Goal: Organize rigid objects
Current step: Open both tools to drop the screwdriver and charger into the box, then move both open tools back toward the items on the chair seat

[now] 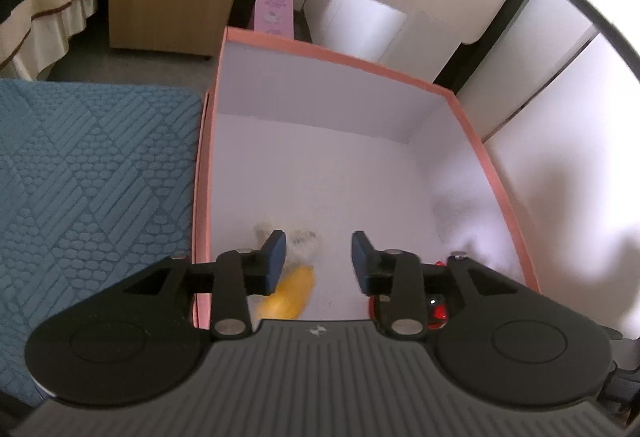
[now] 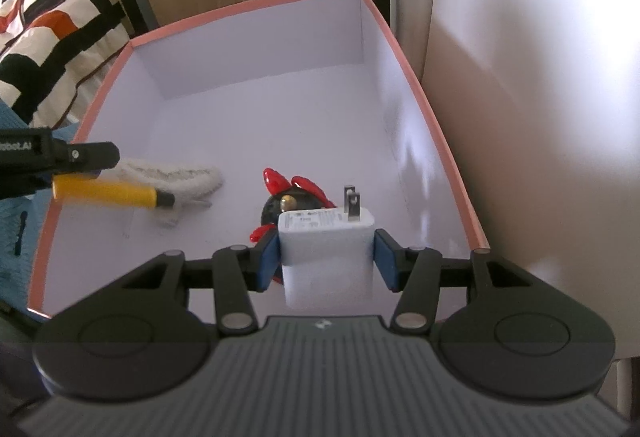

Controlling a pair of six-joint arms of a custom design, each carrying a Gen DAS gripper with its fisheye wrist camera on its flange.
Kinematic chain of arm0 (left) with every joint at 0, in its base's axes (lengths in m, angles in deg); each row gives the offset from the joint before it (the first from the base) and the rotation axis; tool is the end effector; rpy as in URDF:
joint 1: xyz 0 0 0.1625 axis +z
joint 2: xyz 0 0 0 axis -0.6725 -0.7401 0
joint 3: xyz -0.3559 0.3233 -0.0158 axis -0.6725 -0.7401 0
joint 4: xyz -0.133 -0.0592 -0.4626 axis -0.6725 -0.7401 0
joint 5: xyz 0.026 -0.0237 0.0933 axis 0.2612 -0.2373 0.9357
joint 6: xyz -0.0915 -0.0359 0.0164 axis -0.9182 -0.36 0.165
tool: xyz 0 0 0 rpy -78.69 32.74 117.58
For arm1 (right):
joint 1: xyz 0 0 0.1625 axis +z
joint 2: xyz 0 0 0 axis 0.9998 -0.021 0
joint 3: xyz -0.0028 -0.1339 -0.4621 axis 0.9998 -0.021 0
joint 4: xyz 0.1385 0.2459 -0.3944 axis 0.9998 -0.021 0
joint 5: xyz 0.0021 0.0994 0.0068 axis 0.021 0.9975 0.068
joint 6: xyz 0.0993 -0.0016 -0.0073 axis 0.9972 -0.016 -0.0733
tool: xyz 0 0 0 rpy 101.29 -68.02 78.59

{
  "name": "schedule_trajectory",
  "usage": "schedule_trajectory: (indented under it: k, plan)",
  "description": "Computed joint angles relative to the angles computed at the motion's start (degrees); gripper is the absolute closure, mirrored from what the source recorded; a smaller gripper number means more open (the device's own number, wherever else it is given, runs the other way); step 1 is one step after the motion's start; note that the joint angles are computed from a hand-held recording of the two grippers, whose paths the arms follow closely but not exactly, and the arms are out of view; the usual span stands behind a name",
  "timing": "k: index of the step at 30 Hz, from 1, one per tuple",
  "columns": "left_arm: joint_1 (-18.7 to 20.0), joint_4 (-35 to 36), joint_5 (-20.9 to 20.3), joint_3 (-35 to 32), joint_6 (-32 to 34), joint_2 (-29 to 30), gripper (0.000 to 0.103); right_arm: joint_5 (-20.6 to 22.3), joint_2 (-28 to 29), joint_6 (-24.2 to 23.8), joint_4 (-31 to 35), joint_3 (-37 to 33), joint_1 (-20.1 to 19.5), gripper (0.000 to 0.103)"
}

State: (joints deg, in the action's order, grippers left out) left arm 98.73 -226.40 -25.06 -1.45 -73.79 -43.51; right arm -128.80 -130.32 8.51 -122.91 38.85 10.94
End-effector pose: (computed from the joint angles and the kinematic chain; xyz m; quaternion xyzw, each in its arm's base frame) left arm -0.3083 -0.8156 0.1598 0.0323 0.9321 -0.3058 0.1914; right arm 0.2099 -0.7694 0.3049 0.1369 -0.9143 0.2323 0.3021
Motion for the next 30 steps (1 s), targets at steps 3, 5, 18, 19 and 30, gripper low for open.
schedule_trajectory:
  k: [3, 5, 18, 19, 30]
  plan:
    - [-0.46, -1.62, 0.21, 0.7, 1.36, -0.82, 0.06, -0.12, -0.01, 0.58, 0.43, -0.21, 0.29, 0.048]
    - [-0.88, -2.44, 0.51, 1.07, 2.07, -1.38, 0.06, 0.04, 0.23, 0.9, 0.33, -0.55, 0.57, 0.045]
    - [-4.29, -12.03, 2.66, 7.8, 7.45, -9.14, 0.059, 2.97, -0.54, -2.3, -5.89, 0.3, 5.33, 0.038]
    - [-4.64, -13.61, 3.14, 8.57, 8.13, -9.77, 0.059, 3.46, -0.62, -2.6, -6.76, 0.42, 5.76, 0.038]
    - [-7.65, -22.29, 7.6, 16.71, 14.07, -18.25, 0.059, 6.12, -0.57, -4.21, -12.74, 1.69, 10.16, 0.038]
